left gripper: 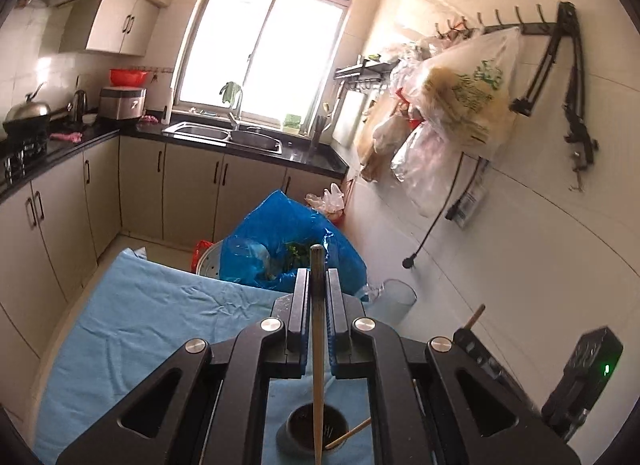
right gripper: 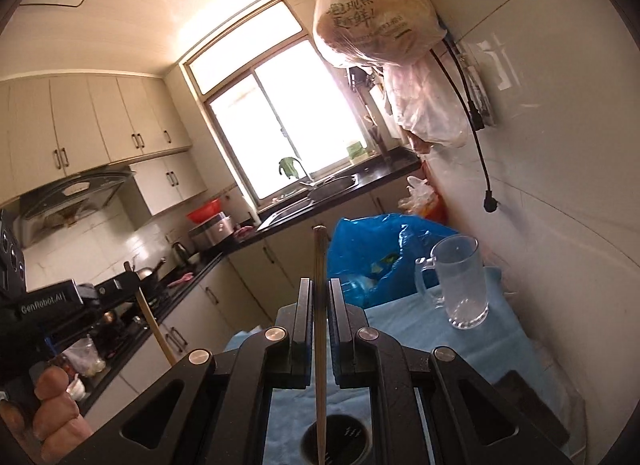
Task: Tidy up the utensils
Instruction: 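Carry both held chopsticks upright over the black holder and lower them in, then open the right tool to drop its chopstick while the left tool releases its own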
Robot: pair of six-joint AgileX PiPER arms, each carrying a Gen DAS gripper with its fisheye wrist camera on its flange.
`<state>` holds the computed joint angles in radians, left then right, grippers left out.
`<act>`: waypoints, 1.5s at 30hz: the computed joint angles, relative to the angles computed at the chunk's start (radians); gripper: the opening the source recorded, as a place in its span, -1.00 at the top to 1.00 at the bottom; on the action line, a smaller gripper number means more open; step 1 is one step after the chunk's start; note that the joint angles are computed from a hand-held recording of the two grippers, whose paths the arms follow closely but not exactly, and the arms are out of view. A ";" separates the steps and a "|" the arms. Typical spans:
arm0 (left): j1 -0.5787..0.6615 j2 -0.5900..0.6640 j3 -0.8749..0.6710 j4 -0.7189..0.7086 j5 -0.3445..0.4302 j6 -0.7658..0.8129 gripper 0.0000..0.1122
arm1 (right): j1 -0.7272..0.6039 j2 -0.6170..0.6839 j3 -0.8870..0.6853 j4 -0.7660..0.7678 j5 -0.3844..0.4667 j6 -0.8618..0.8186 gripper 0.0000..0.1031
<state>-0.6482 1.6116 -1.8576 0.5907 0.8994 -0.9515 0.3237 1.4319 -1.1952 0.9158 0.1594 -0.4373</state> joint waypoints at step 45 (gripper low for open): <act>-0.089 -0.448 0.749 0.069 0.022 -0.255 0.19 | 0.216 -0.032 0.355 0.416 0.036 -0.435 0.43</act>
